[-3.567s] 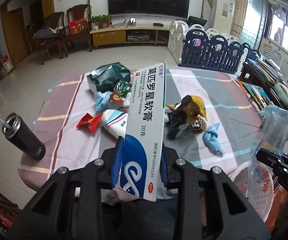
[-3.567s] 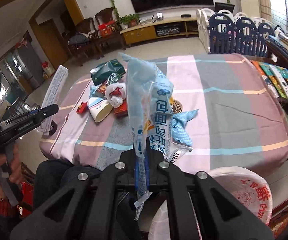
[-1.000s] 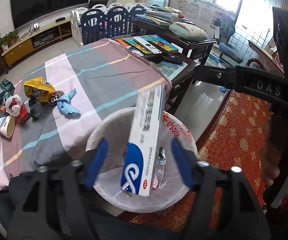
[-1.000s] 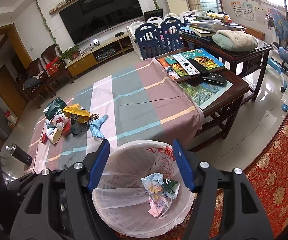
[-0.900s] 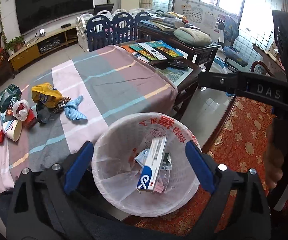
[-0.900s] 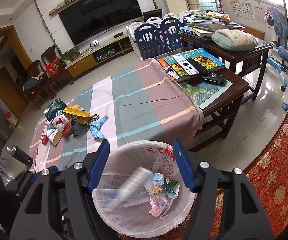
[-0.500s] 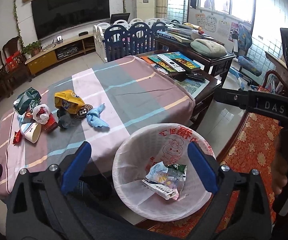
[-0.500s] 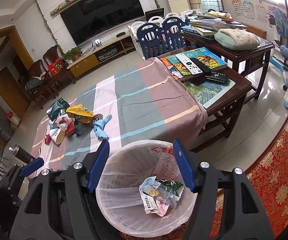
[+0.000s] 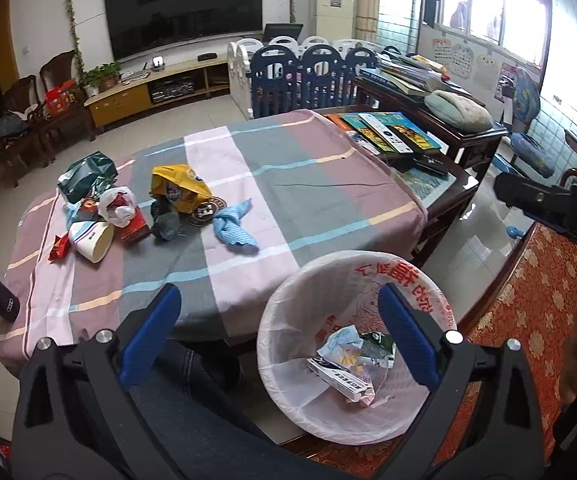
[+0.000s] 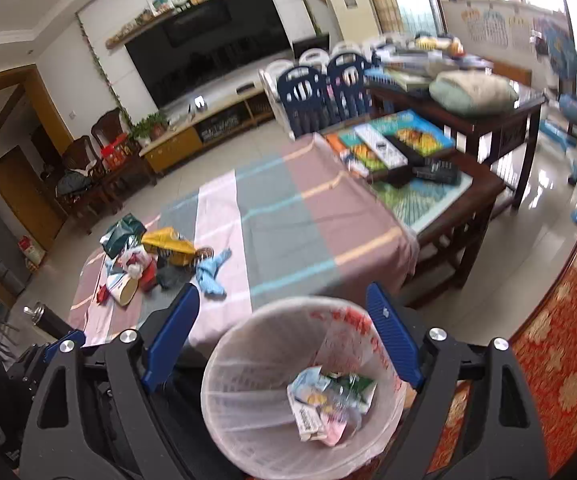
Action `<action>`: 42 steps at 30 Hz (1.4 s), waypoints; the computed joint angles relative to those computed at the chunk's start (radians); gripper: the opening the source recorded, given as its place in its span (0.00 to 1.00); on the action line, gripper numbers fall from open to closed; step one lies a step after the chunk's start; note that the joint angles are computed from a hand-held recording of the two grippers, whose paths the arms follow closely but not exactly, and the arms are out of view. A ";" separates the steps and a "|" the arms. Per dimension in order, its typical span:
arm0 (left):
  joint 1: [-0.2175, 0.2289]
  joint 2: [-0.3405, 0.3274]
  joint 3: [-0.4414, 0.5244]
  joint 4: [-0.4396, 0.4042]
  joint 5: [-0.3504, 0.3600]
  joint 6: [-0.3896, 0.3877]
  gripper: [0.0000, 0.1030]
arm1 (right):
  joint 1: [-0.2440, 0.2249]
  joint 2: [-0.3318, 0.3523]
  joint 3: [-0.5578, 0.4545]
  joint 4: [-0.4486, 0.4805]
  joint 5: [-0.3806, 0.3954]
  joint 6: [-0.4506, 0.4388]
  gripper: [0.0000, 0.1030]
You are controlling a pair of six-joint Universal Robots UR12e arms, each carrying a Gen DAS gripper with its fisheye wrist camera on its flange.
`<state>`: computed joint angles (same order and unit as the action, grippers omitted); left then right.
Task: Collect trash
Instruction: 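Move both tools back toward the trash on the table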
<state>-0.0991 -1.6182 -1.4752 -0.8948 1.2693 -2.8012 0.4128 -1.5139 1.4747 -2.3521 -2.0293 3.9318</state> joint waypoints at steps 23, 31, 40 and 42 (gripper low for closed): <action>0.123 -0.003 -0.007 -0.003 -0.008 -0.222 0.96 | 0.054 0.104 -0.126 -0.032 0.059 -0.049 0.97; 0.125 -0.003 -0.010 -0.011 -0.001 -0.240 0.96 | 0.061 0.118 -0.144 -0.013 0.081 -0.079 0.97; 0.126 -0.009 -0.018 0.052 0.056 -0.261 0.97 | 0.066 0.132 -0.158 0.030 0.056 -0.108 0.97; 0.127 -0.023 0.000 0.055 0.071 -0.271 0.96 | 0.061 0.141 -0.167 0.051 0.067 -0.106 0.97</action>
